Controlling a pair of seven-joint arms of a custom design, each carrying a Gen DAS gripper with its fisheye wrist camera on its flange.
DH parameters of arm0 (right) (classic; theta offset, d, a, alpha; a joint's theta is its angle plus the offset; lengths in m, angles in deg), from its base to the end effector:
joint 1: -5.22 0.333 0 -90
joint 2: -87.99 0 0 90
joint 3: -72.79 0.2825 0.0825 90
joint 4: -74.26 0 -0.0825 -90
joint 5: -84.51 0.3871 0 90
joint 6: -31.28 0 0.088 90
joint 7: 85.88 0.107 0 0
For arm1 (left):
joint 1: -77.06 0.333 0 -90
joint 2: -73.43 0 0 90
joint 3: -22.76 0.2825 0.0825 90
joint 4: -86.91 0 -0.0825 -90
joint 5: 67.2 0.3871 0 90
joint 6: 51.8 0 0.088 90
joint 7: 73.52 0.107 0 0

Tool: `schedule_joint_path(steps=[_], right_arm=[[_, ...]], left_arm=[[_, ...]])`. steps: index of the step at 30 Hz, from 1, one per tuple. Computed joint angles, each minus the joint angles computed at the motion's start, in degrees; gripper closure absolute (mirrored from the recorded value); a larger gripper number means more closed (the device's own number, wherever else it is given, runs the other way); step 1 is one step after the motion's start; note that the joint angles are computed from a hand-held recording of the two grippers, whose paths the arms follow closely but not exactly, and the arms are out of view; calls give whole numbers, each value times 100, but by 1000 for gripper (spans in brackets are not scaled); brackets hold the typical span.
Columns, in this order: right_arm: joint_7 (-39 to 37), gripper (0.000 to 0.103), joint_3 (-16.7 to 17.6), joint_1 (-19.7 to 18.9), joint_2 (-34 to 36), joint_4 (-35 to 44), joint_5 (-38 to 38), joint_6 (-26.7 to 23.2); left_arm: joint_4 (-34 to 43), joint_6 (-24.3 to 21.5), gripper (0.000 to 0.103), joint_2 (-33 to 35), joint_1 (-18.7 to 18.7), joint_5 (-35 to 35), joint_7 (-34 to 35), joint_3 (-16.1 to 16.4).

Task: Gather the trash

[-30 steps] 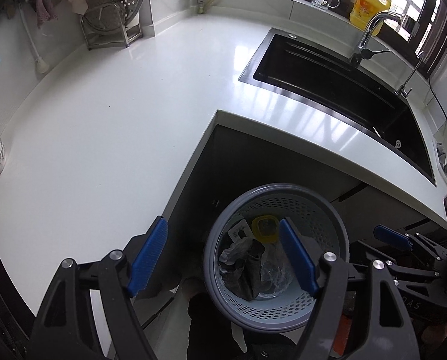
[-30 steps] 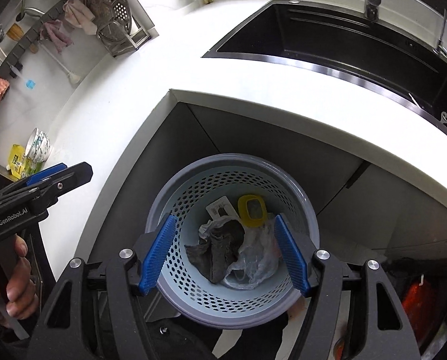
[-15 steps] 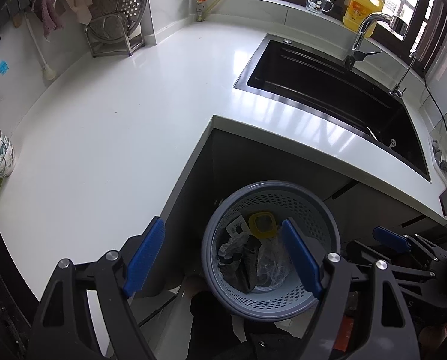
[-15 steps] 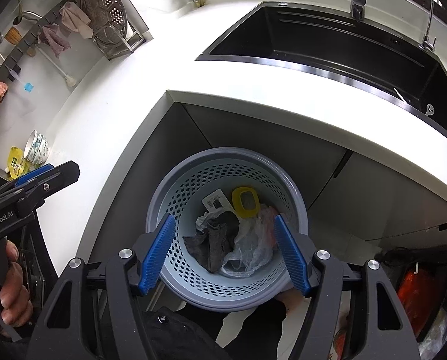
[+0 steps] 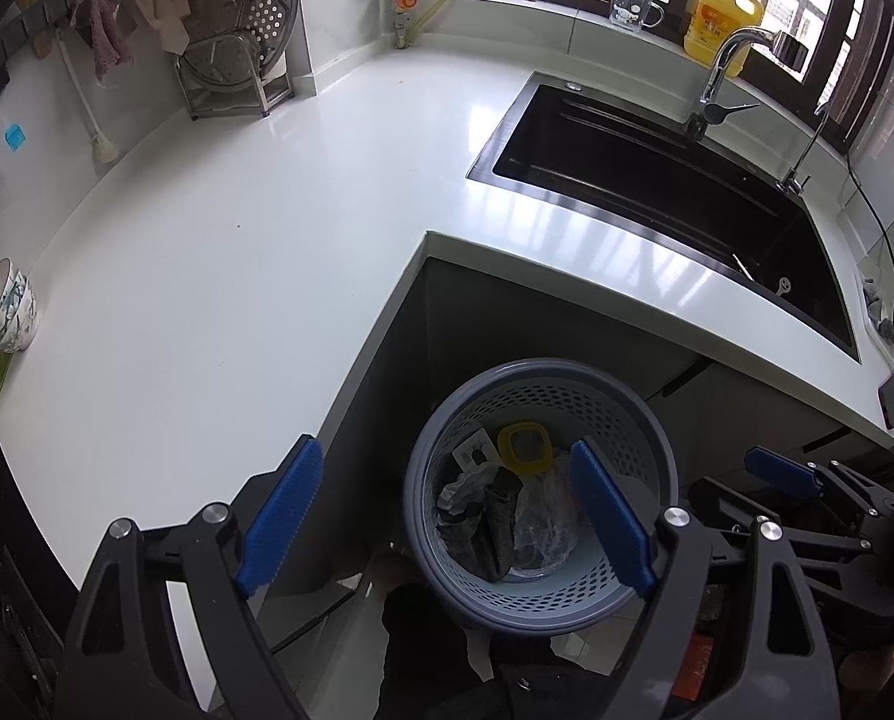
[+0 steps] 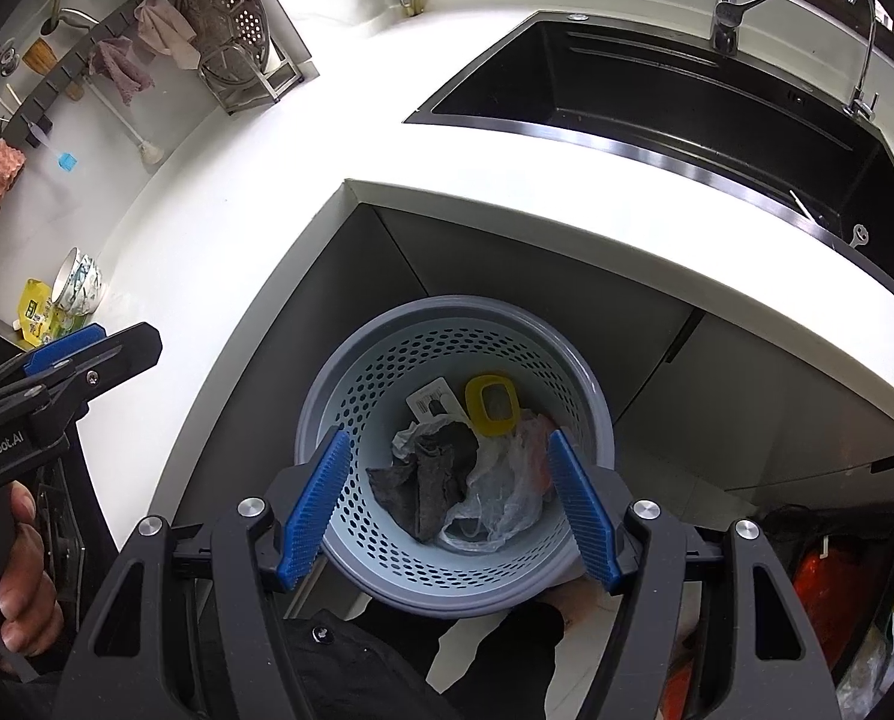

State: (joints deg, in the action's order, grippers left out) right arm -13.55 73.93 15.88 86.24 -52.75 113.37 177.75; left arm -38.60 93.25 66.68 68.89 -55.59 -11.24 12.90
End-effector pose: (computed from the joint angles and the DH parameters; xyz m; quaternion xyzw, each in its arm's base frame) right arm 0.5469 0.1073 0.3924 -0.7321 0.6342 -0.0163 0.2481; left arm 0.5257 -0.1752 0.4511 -0.6953 0.6774 -0.1761 0.1634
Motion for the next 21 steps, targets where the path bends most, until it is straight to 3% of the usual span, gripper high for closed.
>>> schedule_joint_path(steps=[11,21], right_arm=[[10,37,-4,4,-27,-6,-19,30],[-26,36,-24,-24,-5,61,29,-22]], left_arm=[[-25,-2,19,-48,6,42,-18,-3],[37,-13,10,-25,5,42,-58,-12]])
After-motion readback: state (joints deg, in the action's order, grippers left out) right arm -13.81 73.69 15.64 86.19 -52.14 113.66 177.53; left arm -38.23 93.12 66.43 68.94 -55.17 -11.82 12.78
